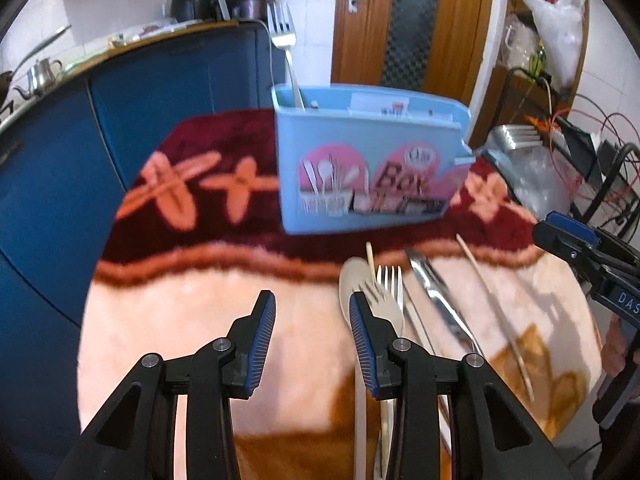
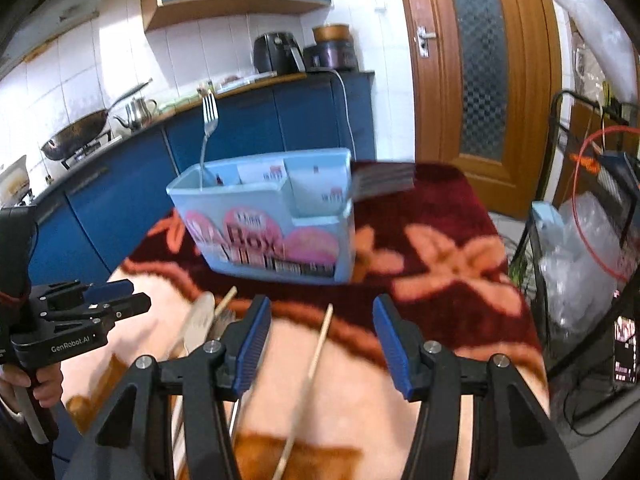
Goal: Organize utensils
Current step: 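Grasp the beige plastic spoon with the left tool while the right tool grasps a wooden chopstick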
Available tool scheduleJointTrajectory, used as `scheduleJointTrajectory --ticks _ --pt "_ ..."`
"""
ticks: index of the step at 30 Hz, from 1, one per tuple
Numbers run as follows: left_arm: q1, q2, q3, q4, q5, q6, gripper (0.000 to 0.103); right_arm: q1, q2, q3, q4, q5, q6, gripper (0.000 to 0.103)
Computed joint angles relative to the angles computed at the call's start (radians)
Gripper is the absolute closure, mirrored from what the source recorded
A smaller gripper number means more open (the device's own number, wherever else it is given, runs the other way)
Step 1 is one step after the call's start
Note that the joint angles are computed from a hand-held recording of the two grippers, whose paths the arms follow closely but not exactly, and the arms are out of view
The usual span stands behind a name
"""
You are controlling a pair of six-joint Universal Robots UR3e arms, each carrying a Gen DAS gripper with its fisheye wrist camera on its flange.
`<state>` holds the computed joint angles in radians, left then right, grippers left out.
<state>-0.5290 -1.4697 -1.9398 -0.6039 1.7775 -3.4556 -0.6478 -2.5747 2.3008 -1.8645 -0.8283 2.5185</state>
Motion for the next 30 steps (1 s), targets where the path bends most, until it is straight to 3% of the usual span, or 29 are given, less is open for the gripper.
scheduleJointTrajectory --ticks 6,28,30 --pt "-0.012 -0.035 0.011 -0.026 -0.019 0.002 0.064 -0.007 -0.011 0.013 0.064 -0.032 -0.035 0.046" --pt "0.024 -0.156 0.094 -0.106 -0.096 0.013 0.061 0.201 0.203 0.034 -0.128 -0.193 0.072 0.046" --pt "0.045 -0.147 0.091 -0.111 -0.126 0.015 0.067 0.220 0.226 0.023 -0.132 -0.205 0.077 0.046"
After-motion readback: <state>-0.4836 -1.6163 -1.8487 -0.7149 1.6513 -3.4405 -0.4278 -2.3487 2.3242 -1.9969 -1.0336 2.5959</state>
